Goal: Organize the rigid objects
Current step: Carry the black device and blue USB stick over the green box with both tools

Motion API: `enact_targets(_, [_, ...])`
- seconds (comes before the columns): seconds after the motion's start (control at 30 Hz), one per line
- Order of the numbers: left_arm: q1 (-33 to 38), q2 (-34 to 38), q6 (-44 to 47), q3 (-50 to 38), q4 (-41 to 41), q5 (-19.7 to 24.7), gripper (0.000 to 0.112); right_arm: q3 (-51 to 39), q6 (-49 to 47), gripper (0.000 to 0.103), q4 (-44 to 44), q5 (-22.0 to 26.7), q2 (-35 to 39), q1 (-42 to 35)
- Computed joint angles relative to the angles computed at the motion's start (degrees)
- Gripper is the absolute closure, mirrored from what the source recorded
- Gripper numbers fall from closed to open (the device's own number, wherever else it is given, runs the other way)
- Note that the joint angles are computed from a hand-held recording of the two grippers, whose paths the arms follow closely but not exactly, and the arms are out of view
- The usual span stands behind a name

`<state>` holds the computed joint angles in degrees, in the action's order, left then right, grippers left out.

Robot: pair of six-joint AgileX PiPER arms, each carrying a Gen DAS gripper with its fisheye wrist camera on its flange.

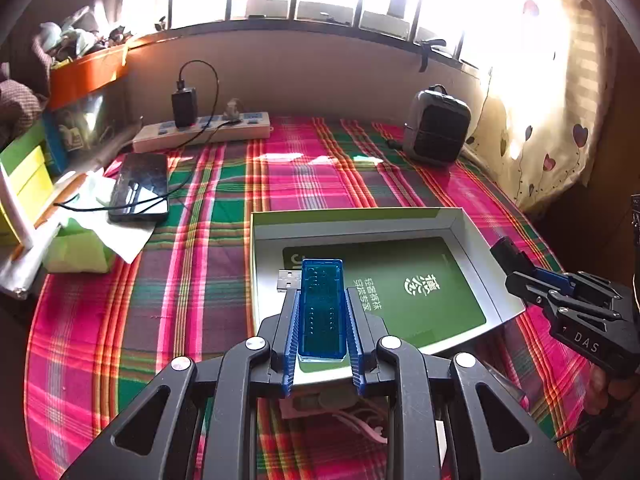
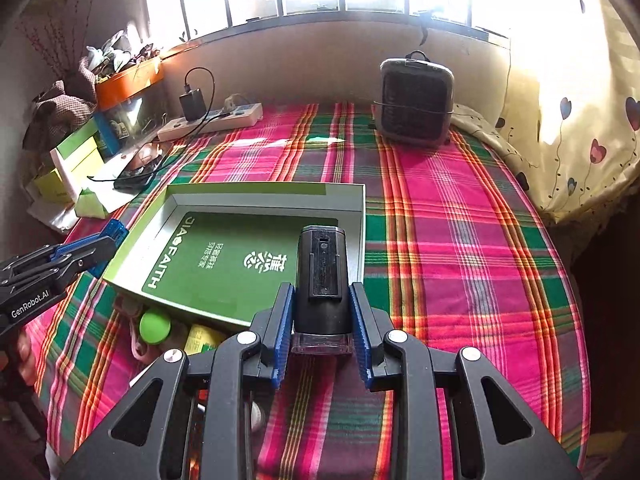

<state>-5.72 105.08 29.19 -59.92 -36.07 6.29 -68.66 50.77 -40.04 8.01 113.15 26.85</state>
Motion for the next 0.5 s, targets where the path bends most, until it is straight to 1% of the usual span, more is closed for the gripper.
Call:
enact_targets(0.03, [0.2,1.1,0.0,-1.3,0.0,0.5,0.091,-1.5,-4.6,0.074,4.5,0.6,0.9,-0.1])
enact_targets(0.07, [0.3,2.2,-2.3,-2.6,2.2,1.0,0.091,-3.0,-8.7,0.074,8.6,1.3,1.9,-0.3])
enact_targets(0.1, [0.1,3.1,-6.7,-3.9,6.6,1.5,0.091,-4.6,-12.6,0.074,12.3,1.9,2.9,-0.5])
enact_targets(0.13, [0.1,4.0,-10.3,-4.9,10.0,1.9,0.091,-6.1,-15.2,0.074,14.9,2.6,3.9,-0.6])
enact_targets(0.23, [-0.4,6.3,-17.1,-7.5,17.7,2.4,0.091,-10.1,-21.2,0.074,20.4,4.7,6.7,-1.0])
enact_targets(0.3, [-0.3,7.9,-16.5,-9.5,17.1,3.7,0.091,-12.5,-23.8,0.074,22.8,5.9,8.4,-1.2])
enact_targets(0.43, [-0.4,10.6,-20.3,-12.4,20.7,5.1,0.091,-16.7,-27.1,0.074,25.7,8.2,11.4,-1.3])
enact_targets(0.5, [-0.3,11.3,-19.8,-13.1,20.4,5.3,0.091,-18.1,-28.5,0.074,26.8,8.9,12.6,-1.4])
